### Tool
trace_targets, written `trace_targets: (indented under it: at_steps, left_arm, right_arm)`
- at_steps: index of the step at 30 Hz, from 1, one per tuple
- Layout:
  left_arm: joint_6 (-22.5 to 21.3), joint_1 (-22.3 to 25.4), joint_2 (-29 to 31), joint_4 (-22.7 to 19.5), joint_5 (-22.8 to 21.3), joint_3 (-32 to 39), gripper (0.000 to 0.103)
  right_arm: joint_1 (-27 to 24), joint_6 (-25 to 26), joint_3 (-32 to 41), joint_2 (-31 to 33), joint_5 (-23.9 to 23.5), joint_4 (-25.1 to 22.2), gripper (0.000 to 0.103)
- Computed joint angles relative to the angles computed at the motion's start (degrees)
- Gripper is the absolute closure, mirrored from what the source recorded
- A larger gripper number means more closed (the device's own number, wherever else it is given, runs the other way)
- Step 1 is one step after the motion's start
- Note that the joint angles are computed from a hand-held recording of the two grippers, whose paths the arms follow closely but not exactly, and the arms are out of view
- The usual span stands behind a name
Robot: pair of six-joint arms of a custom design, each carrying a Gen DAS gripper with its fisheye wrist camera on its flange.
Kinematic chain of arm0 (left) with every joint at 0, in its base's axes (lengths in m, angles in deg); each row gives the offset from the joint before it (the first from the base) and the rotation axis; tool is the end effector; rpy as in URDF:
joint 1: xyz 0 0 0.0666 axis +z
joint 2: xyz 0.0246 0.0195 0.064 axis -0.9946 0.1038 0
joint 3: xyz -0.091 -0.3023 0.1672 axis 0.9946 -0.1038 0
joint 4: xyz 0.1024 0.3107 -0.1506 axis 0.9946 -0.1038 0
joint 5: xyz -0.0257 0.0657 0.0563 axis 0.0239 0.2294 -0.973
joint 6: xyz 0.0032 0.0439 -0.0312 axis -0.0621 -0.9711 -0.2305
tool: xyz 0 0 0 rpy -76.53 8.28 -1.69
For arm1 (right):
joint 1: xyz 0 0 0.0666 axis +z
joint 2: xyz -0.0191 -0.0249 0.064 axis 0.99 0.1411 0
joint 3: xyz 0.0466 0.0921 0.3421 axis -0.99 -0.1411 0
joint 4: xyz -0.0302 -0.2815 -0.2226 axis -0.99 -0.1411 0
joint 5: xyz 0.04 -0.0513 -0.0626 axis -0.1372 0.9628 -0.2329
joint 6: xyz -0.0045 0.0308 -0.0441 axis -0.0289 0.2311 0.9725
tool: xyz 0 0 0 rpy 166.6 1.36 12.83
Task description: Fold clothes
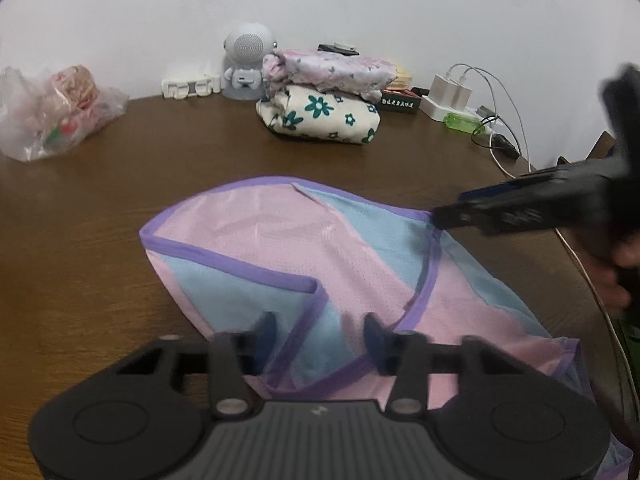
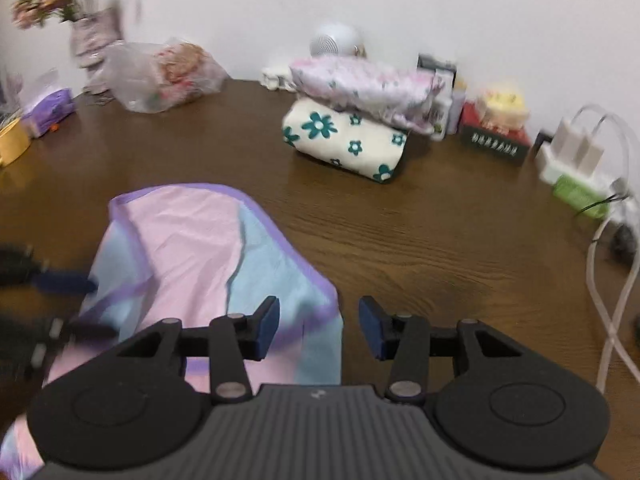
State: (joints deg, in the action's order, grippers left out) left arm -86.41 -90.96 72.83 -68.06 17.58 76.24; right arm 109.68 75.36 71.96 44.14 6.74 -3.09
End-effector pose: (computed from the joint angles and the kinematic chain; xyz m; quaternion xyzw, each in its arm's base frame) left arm 0.4810 -0.0684 0.2603 0.1447 0.9249 -0.1302 0.3266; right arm 0.5450 0.2818 0.2801 -0.1284 0.9347 0.0507 0.3277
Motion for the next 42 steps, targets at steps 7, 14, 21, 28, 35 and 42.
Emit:
trace_targets:
  at_steps: [7,14,21,28,35,42]
  left_arm:
    - [6.0,6.1,-6.8,7.0,-8.2,-8.9,0.103]
    - [13.7,10.0,-8.7,7.7,-19.2,-11.6,0.076]
    - [0.1,3.9,-2.5,6.0,-10.1,-3.0,0.03]
    - [-0.8,2.4,5.4,3.1,-10.6,4.5,0.099]
    - [2.8,6.9,-0.1,5.4,-12.7,-1.3,0.1]
    - [3.0,14.0,-7.7,7.5,-9.3,-9.9,0.1]
  right_arm:
    - [1.4,1.6,6.8,6.6,5.2,-4.4,0.099]
    - [2.6,3.3,8.6,9.0,10.1,1.8,0.096]
    - [6.1,7.1,-8.0,-8.2,6.6,6.2,0.063]
    - [12.8,3.5,-33.4,-28.1,2.6,8.3,0.061]
    - [15.4,-2.9,-42.4,-30.7,3.0,11.3,0.074]
    - [12.8,1.5,-40.5,-28.4,4.7,11.7,0.074]
